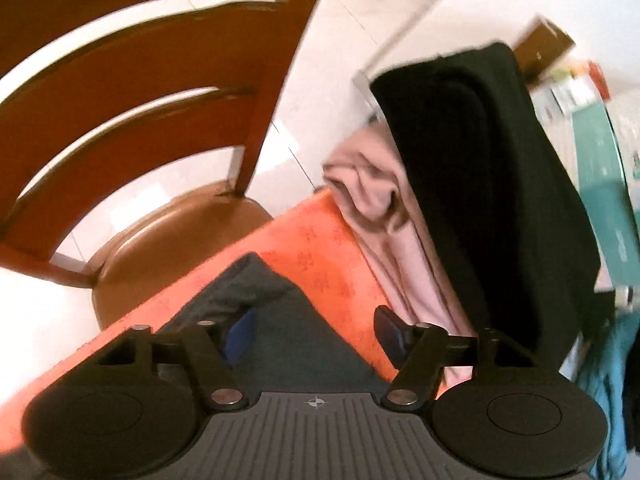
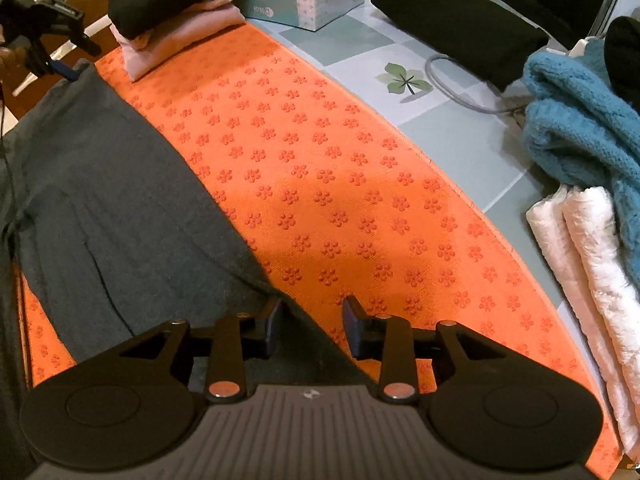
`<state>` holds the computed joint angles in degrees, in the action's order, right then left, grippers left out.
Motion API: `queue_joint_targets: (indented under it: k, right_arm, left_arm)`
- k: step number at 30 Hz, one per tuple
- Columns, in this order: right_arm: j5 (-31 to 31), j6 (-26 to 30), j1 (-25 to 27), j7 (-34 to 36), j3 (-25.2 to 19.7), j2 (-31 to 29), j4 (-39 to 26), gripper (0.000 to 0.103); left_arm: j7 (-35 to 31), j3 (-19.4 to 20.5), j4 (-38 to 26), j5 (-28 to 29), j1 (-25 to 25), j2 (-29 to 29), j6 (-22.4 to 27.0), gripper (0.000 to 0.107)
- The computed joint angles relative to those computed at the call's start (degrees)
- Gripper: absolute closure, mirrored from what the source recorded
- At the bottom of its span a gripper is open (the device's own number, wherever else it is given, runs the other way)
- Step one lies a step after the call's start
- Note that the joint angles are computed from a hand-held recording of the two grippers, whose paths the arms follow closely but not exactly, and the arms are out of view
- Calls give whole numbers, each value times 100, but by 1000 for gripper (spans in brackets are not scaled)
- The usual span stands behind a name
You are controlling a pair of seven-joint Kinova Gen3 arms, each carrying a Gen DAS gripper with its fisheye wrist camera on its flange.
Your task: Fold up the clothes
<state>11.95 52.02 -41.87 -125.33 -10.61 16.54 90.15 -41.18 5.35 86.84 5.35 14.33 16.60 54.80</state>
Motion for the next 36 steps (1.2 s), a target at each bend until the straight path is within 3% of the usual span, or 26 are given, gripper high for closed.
queue_joint_targets:
  k: [1,2,3,8,12,15,17,19,26,31,34,36]
  right_arm:
    - [-18,-33,8,-7,-2,-15,27,68]
    - [-40,-81,20,-10,-7,-35,64,81]
    - [-72,-149,40,-4,-15,-60,111,98]
    - [35,-216,-64,-259,-1,-142,225,102]
    - [210,-232,-141,-488,-14,-233,302,102]
    - [286,-175,-167,-524,-55,-261,290,102]
    - [343,-133,-194,-531,-76,-271,272,102]
    - [360,-106,-204,-527,-97,-284,270,102]
    - [406,93,-260,-379,-146,-214,196,101]
    - [466,160,-298,-256,-125,-149,178,101]
    - [558,206,-351,-221,-102,-101,140,93]
    - [668,226,-405,-284,-68,-93,143,81]
  left_arm:
    - [128,-35,-41,-172,106,16,40,74]
    - [179,-47,-30,-281,167,13,16,102]
    - [153,-37,4,-297,164,0,-57,105]
    - [218,-59,56,-616,291,-93,-227,105]
    - [-5,38,-132,-233,28,-1,17,103]
    - [150,-25,-313,-191,61,94,298,86]
    - [268,-47,-363,-177,75,120,378,63]
    - [376,-48,-408,-108,65,165,448,59]
    - [858,-108,-687,-168,159,403,658,55]
    - [1202,-147,-1132,-378,310,635,1160,57]
    - [1354,-162,-1459,-516,412,807,1563,65]
    - [1395,-163,-1689,-616,492,932,1853,68]
